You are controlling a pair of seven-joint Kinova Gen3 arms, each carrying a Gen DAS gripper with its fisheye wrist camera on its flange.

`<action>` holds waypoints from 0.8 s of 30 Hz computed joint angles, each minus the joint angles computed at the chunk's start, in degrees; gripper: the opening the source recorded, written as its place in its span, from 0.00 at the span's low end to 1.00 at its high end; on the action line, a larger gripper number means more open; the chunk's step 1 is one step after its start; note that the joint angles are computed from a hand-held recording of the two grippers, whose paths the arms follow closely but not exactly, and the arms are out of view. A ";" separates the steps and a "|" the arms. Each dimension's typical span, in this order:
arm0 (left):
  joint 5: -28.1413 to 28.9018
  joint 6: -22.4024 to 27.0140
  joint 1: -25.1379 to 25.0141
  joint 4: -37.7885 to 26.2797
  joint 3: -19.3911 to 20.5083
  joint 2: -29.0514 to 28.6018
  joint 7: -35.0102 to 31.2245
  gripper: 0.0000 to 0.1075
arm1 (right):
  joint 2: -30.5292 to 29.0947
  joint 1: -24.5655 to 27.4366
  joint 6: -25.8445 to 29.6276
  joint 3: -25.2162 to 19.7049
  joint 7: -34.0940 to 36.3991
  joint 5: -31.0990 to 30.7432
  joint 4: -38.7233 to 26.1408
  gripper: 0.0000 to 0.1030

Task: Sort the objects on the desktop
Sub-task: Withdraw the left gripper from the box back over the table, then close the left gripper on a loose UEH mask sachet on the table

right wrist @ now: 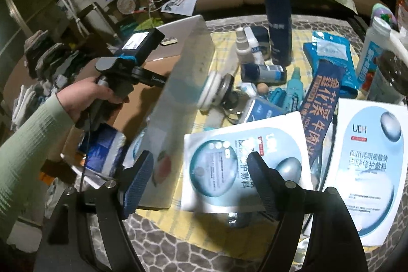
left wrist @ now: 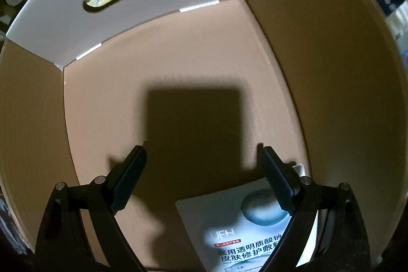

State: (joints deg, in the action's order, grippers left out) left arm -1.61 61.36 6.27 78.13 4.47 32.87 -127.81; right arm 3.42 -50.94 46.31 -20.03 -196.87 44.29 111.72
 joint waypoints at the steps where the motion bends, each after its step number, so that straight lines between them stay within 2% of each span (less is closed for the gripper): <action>1: -0.13 -0.39 -0.15 0.93 0.20 -0.29 -0.60 0.83 | -0.03 0.11 -0.43 0.05 -0.37 -0.08 0.41 0.76; 3: 1.09 -0.33 0.82 2.06 -1.71 -0.95 -2.60 0.83 | -0.08 1.41 -1.07 -0.97 -0.82 -0.17 0.98 0.76; 6: 4.95 2.79 4.57 1.63 -8.65 -0.69 -7.39 0.83 | -0.07 8.00 -1.33 -8.13 -2.78 0.79 1.71 0.77; 8: 5.16 4.95 5.02 1.46 -10.34 -0.45 -8.39 0.83 | -0.20 12.66 -1.69 -13.14 -3.53 1.38 2.15 0.77; 10: 4.03 4.67 4.76 2.71 -10.39 -1.17 -9.09 0.82 | -0.29 14.64 -1.19 -15.74 -4.47 1.91 2.27 0.77; 11: 3.77 4.37 4.12 3.22 -10.24 -1.66 -8.84 0.81 | -0.49 14.27 -0.99 -15.52 -4.57 1.88 2.34 0.77; 13: 5.69 6.07 2.19 2.49 -10.21 -1.73 -9.58 0.81 | -0.86 11.05 -0.79 -12.27 -4.82 1.76 2.62 0.77; 15: 9.66 7.39 0.30 1.84 -11.26 -2.30 -11.41 0.81 | -1.34 6.94 -0.06 -8.34 -5.27 1.60 2.89 0.77; 16: 11.98 7.52 -1.24 2.03 -11.26 -3.37 -12.29 0.81 | -1.78 6.35 0.68 -7.92 -6.09 1.59 3.25 0.77; 17: 14.19 7.49 -2.81 2.53 -10.87 -4.43 -13.71 0.81 | -2.11 6.65 1.21 -8.56 -7.84 2.09 3.71 0.77; 19: 18.83 9.40 -7.90 3.66 -7.81 -7.52 -18.31 0.81 | -3.80 10.43 -0.03 -12.29 -12.50 3.05 6.01 0.78; 24: 26.08 16.65 -19.78 6.91 4.42 -15.15 -29.92 0.86 | -10.17 23.67 -11.19 -23.10 -24.15 3.30 14.02 0.78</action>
